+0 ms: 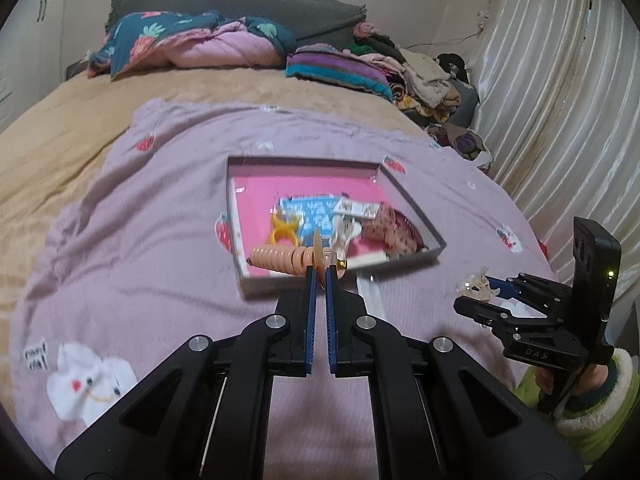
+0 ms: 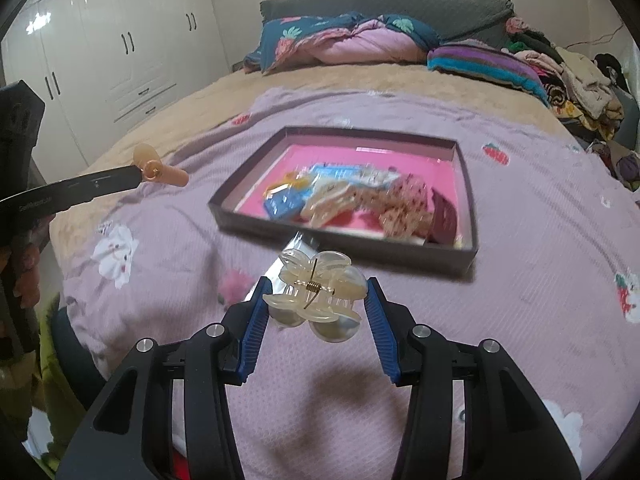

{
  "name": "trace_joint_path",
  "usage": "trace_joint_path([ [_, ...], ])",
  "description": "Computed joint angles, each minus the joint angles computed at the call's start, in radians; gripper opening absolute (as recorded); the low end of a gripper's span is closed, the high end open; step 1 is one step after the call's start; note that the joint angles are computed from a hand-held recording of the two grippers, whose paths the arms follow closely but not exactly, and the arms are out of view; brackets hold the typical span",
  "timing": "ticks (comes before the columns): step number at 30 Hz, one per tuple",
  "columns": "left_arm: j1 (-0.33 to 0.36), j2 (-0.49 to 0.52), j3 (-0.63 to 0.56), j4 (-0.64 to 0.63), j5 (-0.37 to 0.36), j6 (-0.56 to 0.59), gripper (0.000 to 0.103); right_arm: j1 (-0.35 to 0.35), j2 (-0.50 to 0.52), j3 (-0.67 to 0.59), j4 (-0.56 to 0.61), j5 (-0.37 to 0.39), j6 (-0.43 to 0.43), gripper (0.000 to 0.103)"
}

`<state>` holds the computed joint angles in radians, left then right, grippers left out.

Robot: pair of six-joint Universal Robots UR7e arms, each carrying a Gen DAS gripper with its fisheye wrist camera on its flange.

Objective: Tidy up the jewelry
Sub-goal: 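Carry the hair tie with left tool while right tool carries the pearl clip into the box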

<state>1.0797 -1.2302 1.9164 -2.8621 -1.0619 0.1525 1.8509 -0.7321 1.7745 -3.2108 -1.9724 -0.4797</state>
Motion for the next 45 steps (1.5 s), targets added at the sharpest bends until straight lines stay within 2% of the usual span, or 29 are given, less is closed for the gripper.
trace_joint_path([
  [17, 0.003, 0.144, -0.179, 0.024, -0.034, 0.041, 0.000, -0.003, 0.007, -0.121, -0.021, 0.009, -0.021, 0.046],
  [28, 0.005, 0.214, -0.231, 0.017, 0.009, 0.075, 0.000, -0.021, 0.029, -0.175, 0.003, -0.007, -0.002, 0.046],
  [45, 0.063, 0.309, -0.318, 0.044, 0.075, 0.082, 0.000, -0.065, 0.112, -0.282, 0.070, -0.078, 0.025, 0.046],
])
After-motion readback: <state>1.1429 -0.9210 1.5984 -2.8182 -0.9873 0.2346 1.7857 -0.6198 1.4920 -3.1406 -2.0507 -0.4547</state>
